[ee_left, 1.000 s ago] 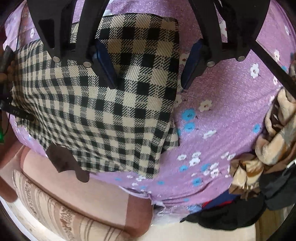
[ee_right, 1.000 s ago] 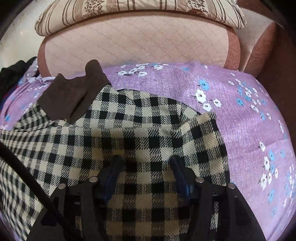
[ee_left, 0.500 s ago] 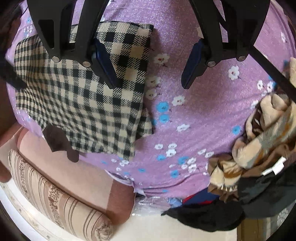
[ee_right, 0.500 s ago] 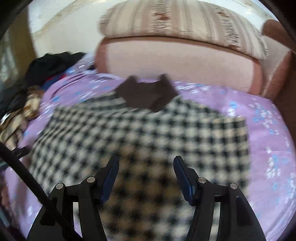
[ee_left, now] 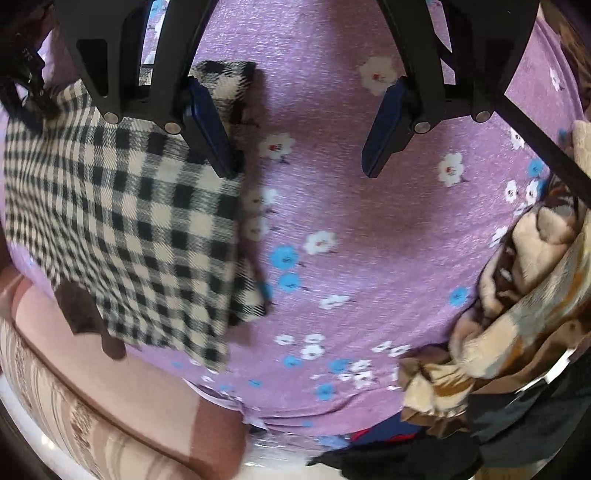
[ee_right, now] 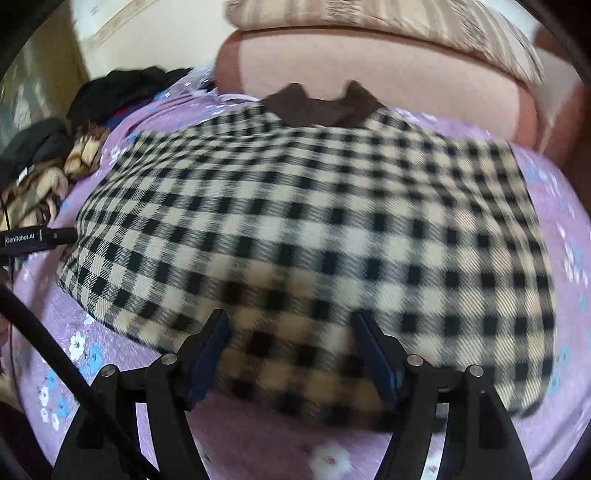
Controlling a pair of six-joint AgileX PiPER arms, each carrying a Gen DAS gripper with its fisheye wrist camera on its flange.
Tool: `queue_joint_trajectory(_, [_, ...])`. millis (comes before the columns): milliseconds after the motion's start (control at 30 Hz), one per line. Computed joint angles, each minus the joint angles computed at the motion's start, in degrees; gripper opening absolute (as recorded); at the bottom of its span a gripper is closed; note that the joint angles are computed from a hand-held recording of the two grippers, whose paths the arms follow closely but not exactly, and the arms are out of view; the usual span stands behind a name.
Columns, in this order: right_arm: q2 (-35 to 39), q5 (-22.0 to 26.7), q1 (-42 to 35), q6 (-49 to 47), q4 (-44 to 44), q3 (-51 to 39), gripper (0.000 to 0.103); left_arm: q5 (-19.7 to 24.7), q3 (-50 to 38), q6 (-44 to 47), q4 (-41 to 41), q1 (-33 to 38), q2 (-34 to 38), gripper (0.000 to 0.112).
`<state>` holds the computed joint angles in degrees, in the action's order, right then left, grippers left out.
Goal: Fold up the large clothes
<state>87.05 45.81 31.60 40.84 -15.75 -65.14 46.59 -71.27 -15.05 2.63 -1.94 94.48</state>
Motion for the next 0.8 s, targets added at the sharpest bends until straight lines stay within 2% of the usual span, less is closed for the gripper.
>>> queue_joint_trajectory(167, [-4.01, 4.93, 0.61, 2.34, -3.39, 1.20, 0.075, 0.28, -0.24, -2.61, 1.28, 2.21, -1.33, 0.071])
queue_joint_trajectory(333, [-5.75, 6.32, 5.64, 5.67, -6.94, -0.51, 0.075, -1.39, 0.57, -2.11, -1.59, 4.23, -3.34, 0.071])
queue_joint_trajectory(500, [-0.78, 6.63, 14.27, 6.82, -10.22, -6.46, 0.075, -2.55, 1.16, -3.41, -0.09, 3.19, -4.54, 0.071])
queue_joint_trajectory(633, [7.36, 7.50, 19.79, 5.12, -13.03, -14.82, 0.074, -3.88, 1.62, -7.52, 6.11, 0.68, -6.35, 0.071])
queue_joint_trajectory(667, [9.77, 7.66, 20.39, 4.36, -13.52, -17.65, 0.066, -4.31, 1.88, -9.07, 8.28, -0.10, -7.13, 0.071])
queue_joint_trajectory(700, [11.56, 7.77, 20.60, 4.32, -14.03, -19.68, 0.053, -4.61, 1.94, -9.61, 9.28, -0.31, -7.54, 0.071])
queue_joint_trajectory(767, [16.00, 8.12, 19.41, 3.42, -12.91, -25.26, 0.041, -5.16, 2.15, -10.65, 11.06, -0.74, -8.44, 0.071])
queue_joint_trajectory(800, [17.69, 7.84, 18.41, 2.69, -11.39, -27.48, 0.040, -5.39, 2.20, -10.97, 11.77, -0.86, -8.79, 0.071])
